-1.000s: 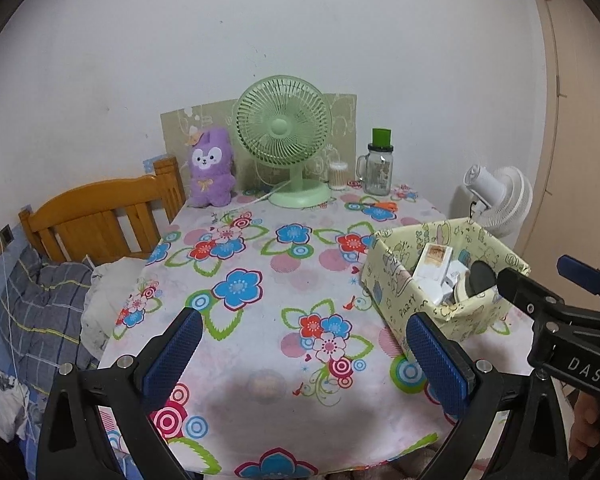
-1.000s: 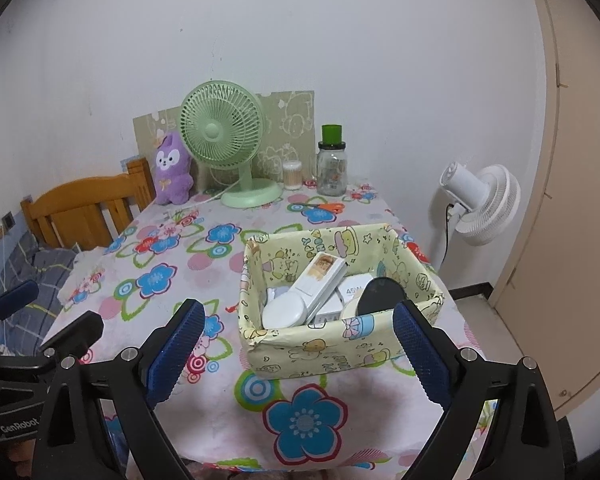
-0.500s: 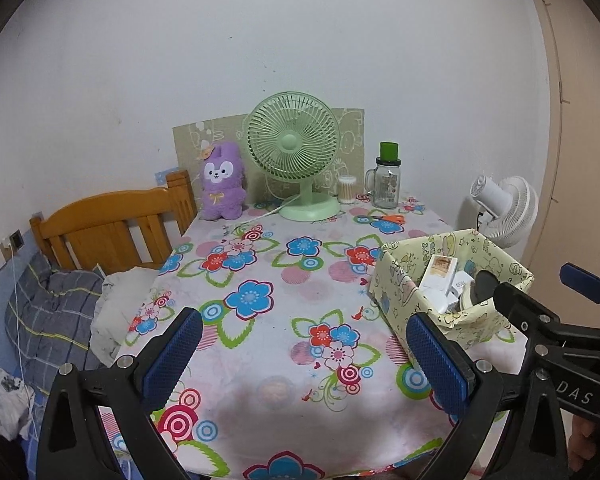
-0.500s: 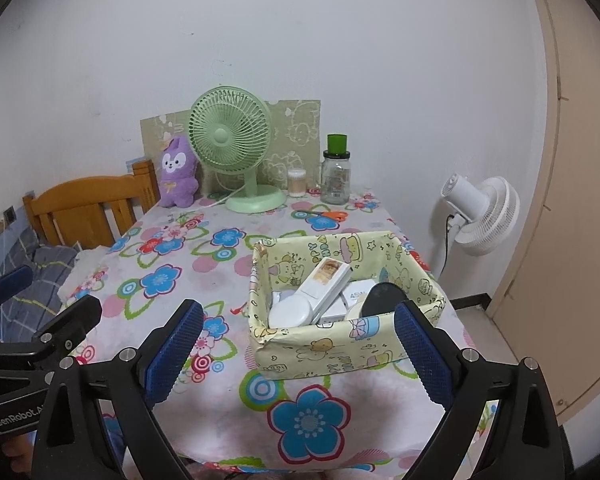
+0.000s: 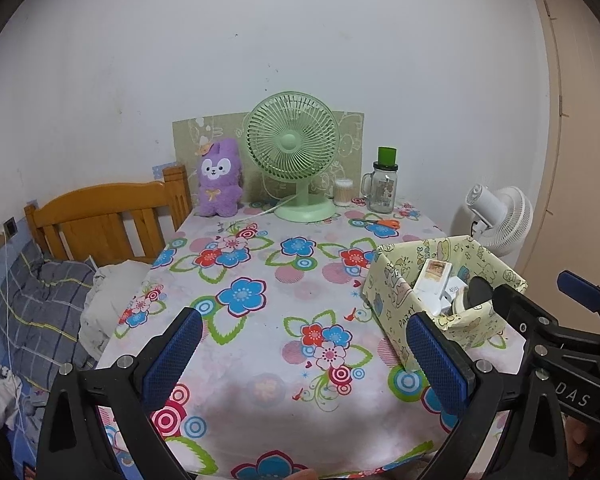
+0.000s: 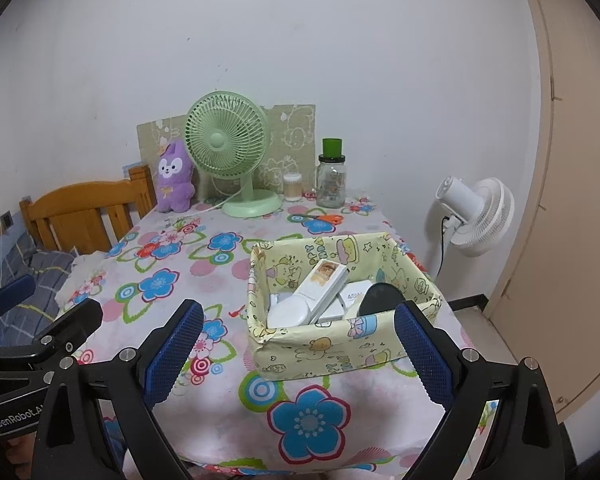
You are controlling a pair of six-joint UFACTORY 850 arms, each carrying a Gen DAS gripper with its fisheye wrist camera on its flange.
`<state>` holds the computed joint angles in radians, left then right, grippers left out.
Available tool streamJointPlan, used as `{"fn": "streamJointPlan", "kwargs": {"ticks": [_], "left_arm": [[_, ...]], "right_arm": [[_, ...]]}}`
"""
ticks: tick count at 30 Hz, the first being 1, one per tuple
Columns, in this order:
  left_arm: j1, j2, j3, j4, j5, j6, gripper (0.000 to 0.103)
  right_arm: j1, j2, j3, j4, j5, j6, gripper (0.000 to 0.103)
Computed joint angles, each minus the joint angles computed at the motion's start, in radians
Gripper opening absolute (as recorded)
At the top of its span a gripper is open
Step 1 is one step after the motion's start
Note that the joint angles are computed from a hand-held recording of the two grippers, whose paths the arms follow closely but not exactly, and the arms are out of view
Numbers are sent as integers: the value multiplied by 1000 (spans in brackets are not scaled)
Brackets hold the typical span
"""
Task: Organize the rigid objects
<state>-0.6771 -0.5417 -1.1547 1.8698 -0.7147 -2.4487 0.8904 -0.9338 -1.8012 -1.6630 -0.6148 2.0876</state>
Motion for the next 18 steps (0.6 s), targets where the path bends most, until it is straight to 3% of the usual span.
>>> {"fn": "streamJointPlan", "kwargs": {"ticks": [18], "left_arm": [[5, -6, -5, -12, 20, -7, 103]], "right_arm": [[-5, -6, -6, 14, 2, -4, 98]]}}
